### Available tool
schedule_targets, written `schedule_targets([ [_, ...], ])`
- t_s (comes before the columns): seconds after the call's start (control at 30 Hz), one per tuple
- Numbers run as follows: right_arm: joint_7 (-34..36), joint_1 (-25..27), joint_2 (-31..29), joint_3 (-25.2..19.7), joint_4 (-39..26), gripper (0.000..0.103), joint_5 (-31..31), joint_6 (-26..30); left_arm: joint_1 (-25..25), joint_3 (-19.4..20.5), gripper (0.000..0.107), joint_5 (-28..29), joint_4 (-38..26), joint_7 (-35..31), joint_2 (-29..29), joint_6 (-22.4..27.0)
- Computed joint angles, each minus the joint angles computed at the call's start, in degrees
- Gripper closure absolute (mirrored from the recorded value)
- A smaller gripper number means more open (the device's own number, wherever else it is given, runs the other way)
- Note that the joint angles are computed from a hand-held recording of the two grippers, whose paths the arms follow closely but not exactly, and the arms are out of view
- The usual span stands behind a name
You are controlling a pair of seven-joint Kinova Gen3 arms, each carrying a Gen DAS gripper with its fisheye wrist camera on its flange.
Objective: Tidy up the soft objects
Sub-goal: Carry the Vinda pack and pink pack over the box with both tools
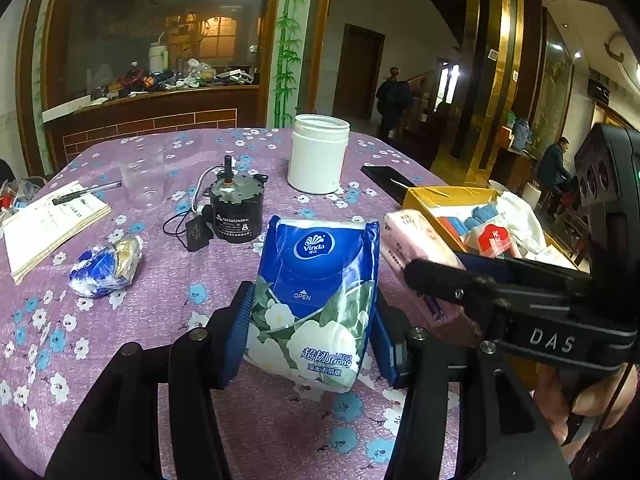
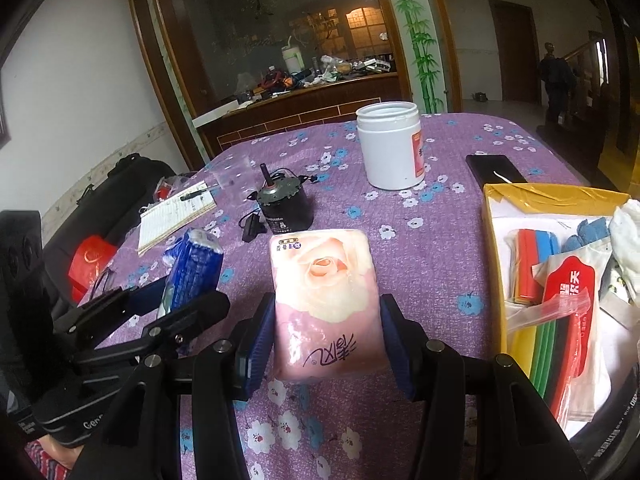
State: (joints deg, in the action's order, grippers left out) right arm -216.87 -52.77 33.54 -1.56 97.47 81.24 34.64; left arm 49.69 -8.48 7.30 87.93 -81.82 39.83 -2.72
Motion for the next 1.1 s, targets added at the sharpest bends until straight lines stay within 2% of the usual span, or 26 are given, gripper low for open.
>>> schedule_targets([
  [0.27,-2.27,0.28,-0.5,-0.35,0.71,0.051,1.09,0.94,2.39,-2.55,0.056,0.71,0.05,-0.19,0.29,-0.35],
  [0.4,-2.67,0.5,-0.57,-0.64,0.71,0.051,1.23,1.42,1.81,-1.73,0.056,0.77,0.06,-0.42,0.21,-0.32],
  [0.5,-4.1,0.36,-0.91,-0.72,1.27,0.051,2.08,2.06,-0.08,0.95,0.056,0.32,-0.29,-0.52,-0.17,0.28],
  [0.63,-7.61,0.6,-1.8,-1.1,2.73,0.051,4.0,3.39,0.85,0.85,0.056,-0.54,-0.85,-0.73,-0.78,1.25],
  [0.73,-12.63,1.35,-3.13,-1.95,4.92,0.051,6.56,5.04,-0.47,3.71,0.056,-1.93,-2.81,-0.91,-0.85,3.79],
  [0.9,-21.54,2.73,-6.53,-4.19,9.8,0.051,7.56,11.44,-0.89,7.31,0.056,-4.8,-8.31,-0.46,0.37,7.9],
  [0.97,-23.57,3.15,-7.62,-5.12,11.11,0.051,6.42,14.53,-2.35,11.49,0.056,-6.1,-12.15,-1.19,1.85,10.71],
  [1.1,-22.46,3.6,-8.88,-5.87,11.44,0.051,-0.2,20.28,-2.66,16.03,0.056,-7.56,-19.77,-2.22,5.54,16.21],
])
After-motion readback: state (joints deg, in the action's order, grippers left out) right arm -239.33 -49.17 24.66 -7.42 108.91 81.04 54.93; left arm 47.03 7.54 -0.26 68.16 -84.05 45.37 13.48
